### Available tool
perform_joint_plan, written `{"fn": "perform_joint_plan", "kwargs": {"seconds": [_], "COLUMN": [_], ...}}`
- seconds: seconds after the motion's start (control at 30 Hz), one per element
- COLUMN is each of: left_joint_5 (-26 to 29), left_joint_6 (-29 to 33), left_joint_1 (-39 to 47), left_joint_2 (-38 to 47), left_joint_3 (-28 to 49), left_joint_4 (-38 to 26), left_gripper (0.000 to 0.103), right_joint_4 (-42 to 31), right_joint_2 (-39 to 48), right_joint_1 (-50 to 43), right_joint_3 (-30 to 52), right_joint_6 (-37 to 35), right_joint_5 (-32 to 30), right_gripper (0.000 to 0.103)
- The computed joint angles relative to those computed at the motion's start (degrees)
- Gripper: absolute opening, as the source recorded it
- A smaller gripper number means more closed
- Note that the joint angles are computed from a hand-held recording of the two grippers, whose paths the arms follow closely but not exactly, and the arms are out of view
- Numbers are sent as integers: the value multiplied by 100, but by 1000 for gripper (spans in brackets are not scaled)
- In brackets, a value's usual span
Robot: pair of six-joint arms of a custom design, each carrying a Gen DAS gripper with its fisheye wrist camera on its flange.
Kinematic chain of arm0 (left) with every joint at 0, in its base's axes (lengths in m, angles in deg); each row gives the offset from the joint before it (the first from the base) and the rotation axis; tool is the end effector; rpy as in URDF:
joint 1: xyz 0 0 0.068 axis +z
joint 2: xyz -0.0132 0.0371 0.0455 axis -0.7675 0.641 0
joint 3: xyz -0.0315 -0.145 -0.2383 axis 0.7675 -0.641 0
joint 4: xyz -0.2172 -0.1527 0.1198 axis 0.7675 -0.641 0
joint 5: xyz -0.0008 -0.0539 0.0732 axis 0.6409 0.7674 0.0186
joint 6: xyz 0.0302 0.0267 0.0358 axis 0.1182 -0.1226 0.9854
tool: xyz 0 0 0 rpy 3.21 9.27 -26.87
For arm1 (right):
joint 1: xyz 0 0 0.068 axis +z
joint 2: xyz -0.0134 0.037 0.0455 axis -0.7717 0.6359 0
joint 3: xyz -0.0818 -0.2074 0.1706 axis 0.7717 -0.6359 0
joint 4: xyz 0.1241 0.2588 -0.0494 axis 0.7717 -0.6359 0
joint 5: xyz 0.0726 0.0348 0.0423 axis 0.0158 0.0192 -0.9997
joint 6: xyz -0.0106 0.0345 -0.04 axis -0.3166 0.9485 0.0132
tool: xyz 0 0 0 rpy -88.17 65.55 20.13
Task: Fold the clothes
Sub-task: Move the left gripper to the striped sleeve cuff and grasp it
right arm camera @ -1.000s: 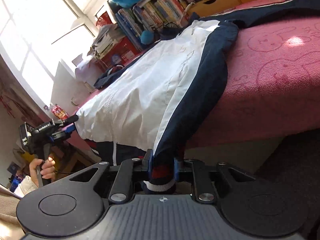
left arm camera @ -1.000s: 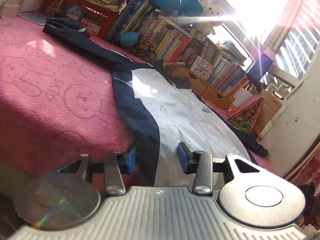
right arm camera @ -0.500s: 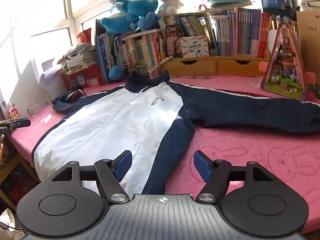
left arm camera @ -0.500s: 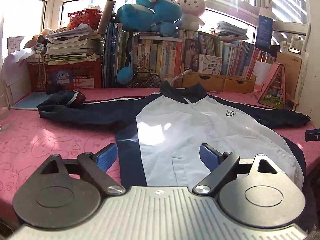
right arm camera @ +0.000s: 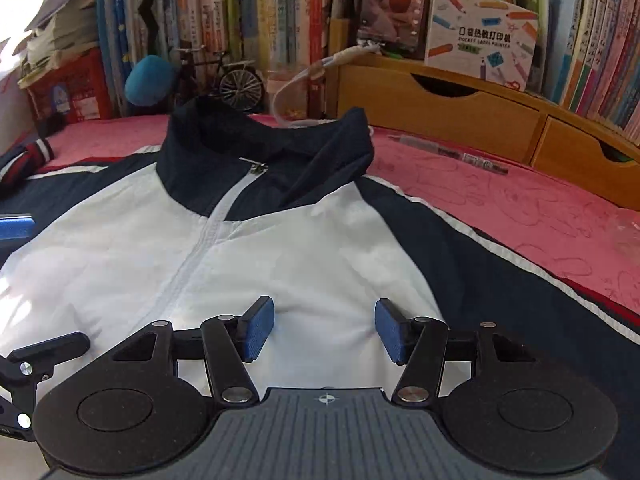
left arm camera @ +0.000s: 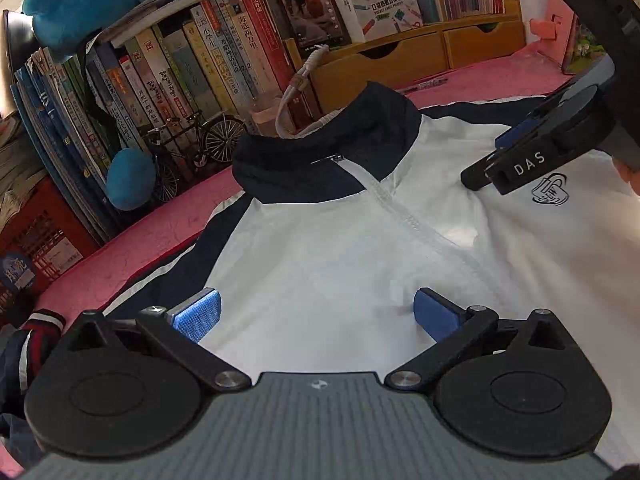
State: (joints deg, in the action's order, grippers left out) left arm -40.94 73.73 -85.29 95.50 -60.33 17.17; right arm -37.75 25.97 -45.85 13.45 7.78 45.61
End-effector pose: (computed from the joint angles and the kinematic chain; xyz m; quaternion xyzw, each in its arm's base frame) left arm 0.1323 -0.0706 0.1858 0.1504 0.8906 0.1208 0.4118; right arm 0.2356 0.0268 0.1692 -0.1997 0.9099 0.0673 0.3574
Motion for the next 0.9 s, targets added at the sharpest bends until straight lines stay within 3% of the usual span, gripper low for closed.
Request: {"fn": "perform_joint_plan", "kwargs": {"seconds": [0.07, 0.17, 0.23, 0.27, 0.33, 0.4, 0.53, 0.6, 0.67, 0.8, 0.9], "left_joint_5": [252, 635, 645, 673, 769, 929, 1562, 1602, 1736, 1988, 1866], "left_joint_6": [591, 969, 1108, 1158, 1008, 857, 1162, 1673, 2251, 3348, 3789], "left_joint_1": [807, 1900, 2424, 2675, 3005, 3266, 3813, 4191, 4830, 6516, 7510], "left_joint_2": [691, 1490, 2098, 2338, 2657, 2734, 1429, 304, -299, 299, 1442], "left_joint_3": [-31, 14, 111, 142, 356, 521, 107, -248, -365, -197, -3], "left_joint_4": [1038, 2139, 2867, 3198, 3201, 2956, 2316, 1969, 1768, 2438, 3341], "left_gripper": [103, 103, 103, 103, 103, 103, 103, 103, 103, 103, 103], "right_joint_4": [465, 976, 1286, 1388, 1539, 1490, 1742, 1915, 1754, 722, -170], "right_joint_2": [967, 1901, 2242, 2396, 2664, 2722, 2030, 1492, 1012, -53, -1071], "right_joint_1": [-117, -276, -268, -319, -371, -372, -502, -634, -725, -796, -541], "right_joint_3": [559, 1107, 1247, 1299, 1453, 1524, 840, 324, -15, -428, -729], "right_joint_6": [251, 471, 617, 747, 838, 882, 886, 688, 439, -143, -468], "right_joint_5": [181, 316, 520, 498, 541, 626, 342, 19, -370, -1533, -2121], "right_gripper": [56, 59, 67, 79, 86, 83, 80, 80, 80, 81, 87]}}
